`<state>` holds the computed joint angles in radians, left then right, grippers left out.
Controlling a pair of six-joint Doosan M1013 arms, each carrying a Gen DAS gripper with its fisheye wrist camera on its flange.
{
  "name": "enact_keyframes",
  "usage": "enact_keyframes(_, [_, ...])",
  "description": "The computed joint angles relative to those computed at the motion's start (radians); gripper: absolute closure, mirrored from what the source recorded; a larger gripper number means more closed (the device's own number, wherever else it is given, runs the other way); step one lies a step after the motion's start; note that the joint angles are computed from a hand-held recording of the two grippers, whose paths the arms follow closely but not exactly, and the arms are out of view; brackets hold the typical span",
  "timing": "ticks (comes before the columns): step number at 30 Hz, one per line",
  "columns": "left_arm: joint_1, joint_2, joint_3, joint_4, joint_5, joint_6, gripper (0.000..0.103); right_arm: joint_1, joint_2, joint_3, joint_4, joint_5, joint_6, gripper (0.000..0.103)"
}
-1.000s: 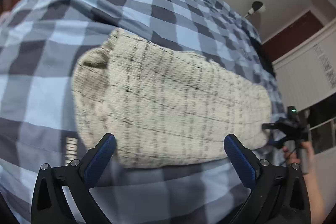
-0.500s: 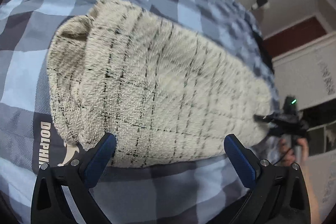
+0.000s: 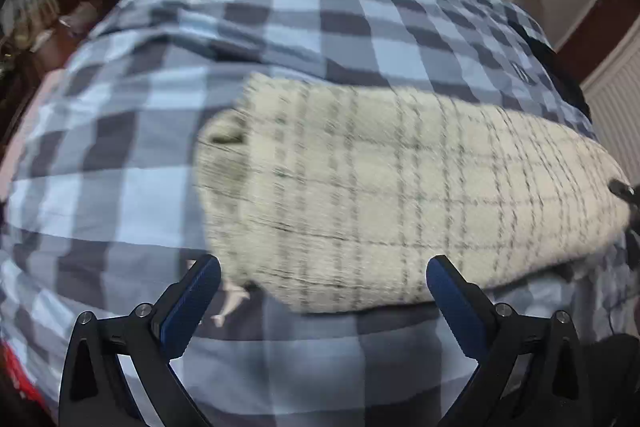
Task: Fold small clothes
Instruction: 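Grasp one end of the folded shirt with the right gripper, then lift the end with the right gripper, fold it over the shirt, release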
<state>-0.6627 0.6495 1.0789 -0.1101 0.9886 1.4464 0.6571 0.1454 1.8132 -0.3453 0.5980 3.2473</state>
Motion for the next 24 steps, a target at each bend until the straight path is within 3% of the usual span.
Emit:
enact_keyframes(4, [-0.005, -0.018, 0.011, 0.062, -0.021, -0.014, 0.000, 0.021, 0.005, -0.042, -0.006, 0.115, -0.038, 0.088])
enact_keyframes(7, [-0.016, -0.007, -0.001, 0.087, 0.004, 0.008, 0.000, 0.027, 0.021, -0.086, -0.030, 0.198, -0.031, 0.088])
enact_keyframes(9, [-0.020, 0.008, -0.018, 0.073, 0.028, 0.017, 0.000, 0.029, 0.048, -0.145, -0.045, 0.322, -0.074, 0.088])
enact_keyframes(14, [-0.024, 0.054, -0.062, 0.063, 0.088, 0.015, 0.000, 0.024, 0.101, -0.263, -0.041, 0.522, -0.217, 0.088])
enact_keyframes(16, [-0.021, 0.079, -0.084, 0.060, 0.135, 0.010, 0.000, 0.051, 0.168, -0.390, -0.107, 0.677, -0.324, 0.088])
enact_keyframes(18, [-0.016, 0.089, -0.092, 0.067, 0.160, -0.015, 0.000, 0.094, 0.279, -0.581, -0.222, 0.848, -0.490, 0.088])
enact_keyframes(19, [-0.006, 0.088, -0.093, 0.056, 0.165, -0.032, 0.000, 0.113, 0.332, -0.672, -0.265, 0.897, -0.571, 0.088])
enact_keyframes(21, [0.013, 0.072, -0.083, 0.037, 0.137, -0.070, 0.000, 0.146, 0.431, -0.835, -0.308, 0.937, -0.713, 0.088])
enact_keyframes(24, [0.054, 0.031, -0.048, 0.059, 0.060, -0.194, 0.000, 0.175, 0.557, -1.026, -0.272, 0.913, -0.849, 0.087])
